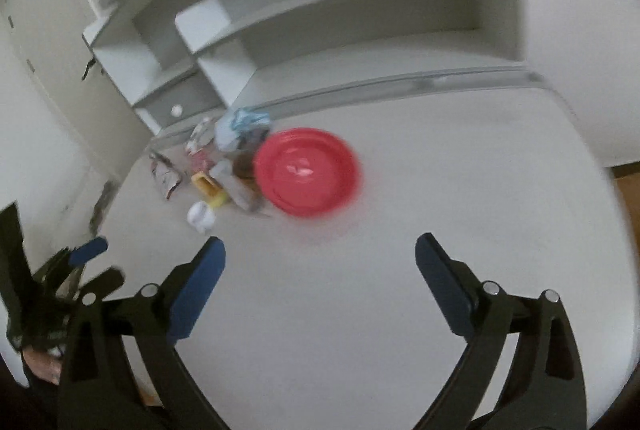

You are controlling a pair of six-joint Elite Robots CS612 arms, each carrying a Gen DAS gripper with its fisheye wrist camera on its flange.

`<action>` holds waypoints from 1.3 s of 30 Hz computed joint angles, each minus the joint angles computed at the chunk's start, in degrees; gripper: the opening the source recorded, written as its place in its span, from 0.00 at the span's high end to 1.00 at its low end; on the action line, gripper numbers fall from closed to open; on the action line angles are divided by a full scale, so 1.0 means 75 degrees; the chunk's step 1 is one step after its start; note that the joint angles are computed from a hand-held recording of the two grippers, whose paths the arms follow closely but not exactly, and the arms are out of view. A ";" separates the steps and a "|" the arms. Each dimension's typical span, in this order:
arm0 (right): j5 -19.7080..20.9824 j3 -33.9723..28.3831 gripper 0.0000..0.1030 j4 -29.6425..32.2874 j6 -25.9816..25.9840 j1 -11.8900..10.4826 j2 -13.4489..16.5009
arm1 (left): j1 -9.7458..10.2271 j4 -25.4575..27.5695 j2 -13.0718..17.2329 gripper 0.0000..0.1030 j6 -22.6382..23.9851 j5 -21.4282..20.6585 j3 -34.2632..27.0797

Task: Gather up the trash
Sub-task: 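Move both tools back to the desk, then grasp the red cup lid with the right tool while the left tool grasps the white bottle cap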

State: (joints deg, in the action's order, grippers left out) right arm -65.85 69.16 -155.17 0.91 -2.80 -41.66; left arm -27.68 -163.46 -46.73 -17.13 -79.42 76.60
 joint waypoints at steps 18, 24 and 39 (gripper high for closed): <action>-0.0595 -0.1880 0.25 0.1429 -0.0356 0.0293 0.1020 | 0.0147 0.0534 0.0669 0.11 0.0456 -0.0412 -0.0963; -0.0440 -0.1271 0.25 0.0810 -0.0255 0.0199 0.0666 | 0.0079 0.1047 0.1187 0.14 0.0570 -0.0170 -0.1862; -0.0653 0.0544 0.25 0.0046 -0.0325 -0.0166 -0.0344 | -0.0024 0.1722 0.1425 0.72 0.0562 0.0008 -0.2368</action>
